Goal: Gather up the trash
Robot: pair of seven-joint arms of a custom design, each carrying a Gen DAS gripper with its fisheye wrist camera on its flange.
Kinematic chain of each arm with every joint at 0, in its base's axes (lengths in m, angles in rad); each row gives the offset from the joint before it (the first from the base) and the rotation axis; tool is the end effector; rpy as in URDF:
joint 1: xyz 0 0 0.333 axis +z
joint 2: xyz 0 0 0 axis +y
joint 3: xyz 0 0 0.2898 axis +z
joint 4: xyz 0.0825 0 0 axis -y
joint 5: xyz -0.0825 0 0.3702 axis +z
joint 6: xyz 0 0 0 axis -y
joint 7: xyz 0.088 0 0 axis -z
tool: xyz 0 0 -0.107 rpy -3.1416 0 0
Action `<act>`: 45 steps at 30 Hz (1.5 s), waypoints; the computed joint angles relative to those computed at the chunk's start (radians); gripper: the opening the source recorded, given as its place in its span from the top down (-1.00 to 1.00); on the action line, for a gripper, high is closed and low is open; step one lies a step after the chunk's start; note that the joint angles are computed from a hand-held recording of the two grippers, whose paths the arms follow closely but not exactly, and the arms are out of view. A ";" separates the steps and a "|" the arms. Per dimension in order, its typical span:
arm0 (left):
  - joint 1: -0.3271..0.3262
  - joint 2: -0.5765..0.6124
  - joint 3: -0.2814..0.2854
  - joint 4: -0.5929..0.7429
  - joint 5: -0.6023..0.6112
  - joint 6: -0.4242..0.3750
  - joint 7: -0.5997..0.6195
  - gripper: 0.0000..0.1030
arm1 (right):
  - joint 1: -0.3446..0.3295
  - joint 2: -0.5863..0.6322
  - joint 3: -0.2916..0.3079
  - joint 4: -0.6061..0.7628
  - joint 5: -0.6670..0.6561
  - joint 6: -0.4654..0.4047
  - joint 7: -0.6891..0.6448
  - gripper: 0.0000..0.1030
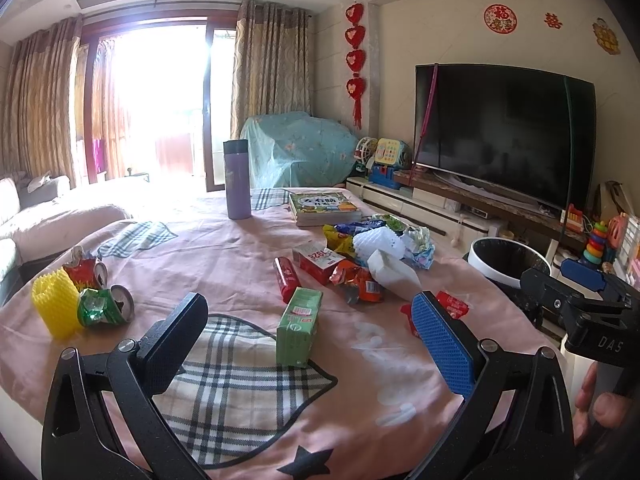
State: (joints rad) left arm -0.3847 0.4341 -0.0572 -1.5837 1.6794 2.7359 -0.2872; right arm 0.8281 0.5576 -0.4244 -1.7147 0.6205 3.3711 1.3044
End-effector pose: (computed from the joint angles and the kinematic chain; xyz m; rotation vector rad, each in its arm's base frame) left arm 0.6047 -0.3224 0.4156 -1.4986 1.4737 -1.0307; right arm 0.6292 0.2601 0.4135 -1.6076 1.3491 -0.8337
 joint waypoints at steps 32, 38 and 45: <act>0.124 0.429 -0.100 0.434 -0.911 0.028 0.963 -0.14 | -0.443 0.380 0.357 0.663 -0.297 -0.662 0.213 -0.51; 0.118 0.434 -0.101 0.426 -1.024 0.065 1.058 0.38 | -0.514 0.331 0.465 0.578 -0.324 -0.621 0.191 0.54; 0.058 0.424 -0.070 0.447 -1.091 0.130 1.154 0.41 | -0.548 0.215 0.492 0.408 -0.323 -0.510 0.163 0.75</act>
